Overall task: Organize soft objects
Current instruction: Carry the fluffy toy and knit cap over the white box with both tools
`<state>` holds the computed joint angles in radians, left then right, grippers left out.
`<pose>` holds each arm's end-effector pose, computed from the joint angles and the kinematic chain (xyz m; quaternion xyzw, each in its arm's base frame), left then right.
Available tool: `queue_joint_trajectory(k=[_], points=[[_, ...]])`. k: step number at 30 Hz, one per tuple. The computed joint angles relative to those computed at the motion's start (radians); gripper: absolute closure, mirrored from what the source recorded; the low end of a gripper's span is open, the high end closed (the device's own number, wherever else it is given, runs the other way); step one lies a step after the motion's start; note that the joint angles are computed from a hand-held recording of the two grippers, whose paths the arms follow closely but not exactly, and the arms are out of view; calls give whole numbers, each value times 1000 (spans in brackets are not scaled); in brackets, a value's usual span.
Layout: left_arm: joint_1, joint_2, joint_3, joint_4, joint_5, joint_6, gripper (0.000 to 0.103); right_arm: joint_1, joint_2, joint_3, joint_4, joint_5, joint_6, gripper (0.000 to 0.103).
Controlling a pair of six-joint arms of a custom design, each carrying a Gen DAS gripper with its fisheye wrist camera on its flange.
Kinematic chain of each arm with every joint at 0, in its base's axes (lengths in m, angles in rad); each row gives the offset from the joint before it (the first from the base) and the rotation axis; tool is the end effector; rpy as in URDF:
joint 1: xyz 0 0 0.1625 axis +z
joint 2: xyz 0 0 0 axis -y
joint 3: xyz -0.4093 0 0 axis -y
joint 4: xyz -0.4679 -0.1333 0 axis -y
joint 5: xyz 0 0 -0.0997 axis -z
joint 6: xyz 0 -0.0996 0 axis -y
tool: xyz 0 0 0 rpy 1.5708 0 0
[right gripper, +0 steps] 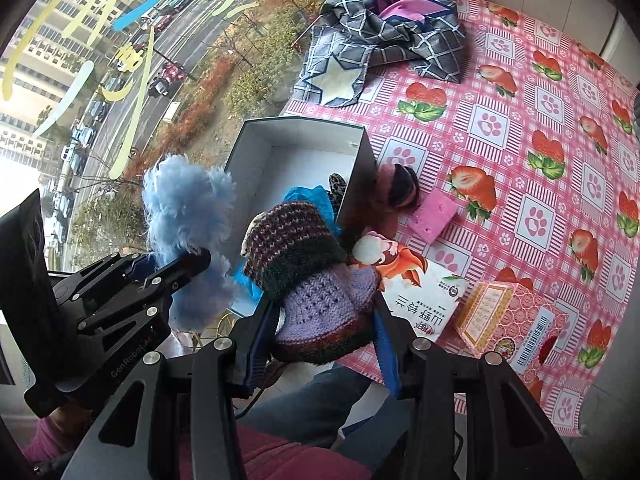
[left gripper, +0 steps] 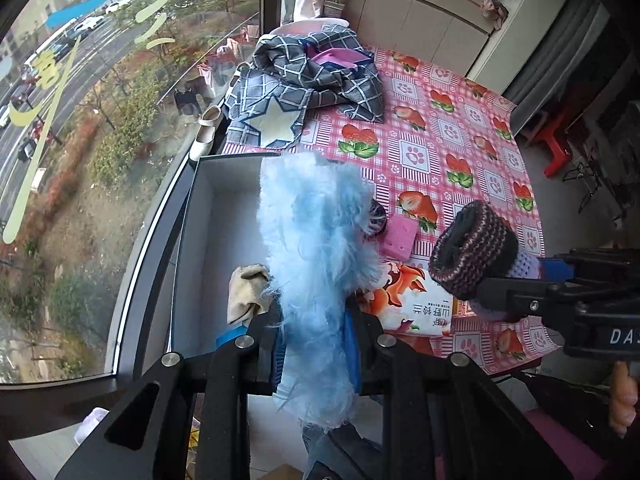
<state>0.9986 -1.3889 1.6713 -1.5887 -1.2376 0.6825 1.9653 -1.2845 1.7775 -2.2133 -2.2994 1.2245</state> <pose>-0.1827 -0.5901 0.3177 0.5915 0.7786 0.1389 0.1570 0.3068 -0.5627 0.2751 -0.4000 -0.8419 0.3054 0.1946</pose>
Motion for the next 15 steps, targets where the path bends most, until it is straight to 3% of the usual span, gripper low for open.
queue_joint_trajectory(k=[15], points=[[6, 14, -10, -10, -1, 4, 76, -5, 10, -10, 3, 6, 8, 56]])
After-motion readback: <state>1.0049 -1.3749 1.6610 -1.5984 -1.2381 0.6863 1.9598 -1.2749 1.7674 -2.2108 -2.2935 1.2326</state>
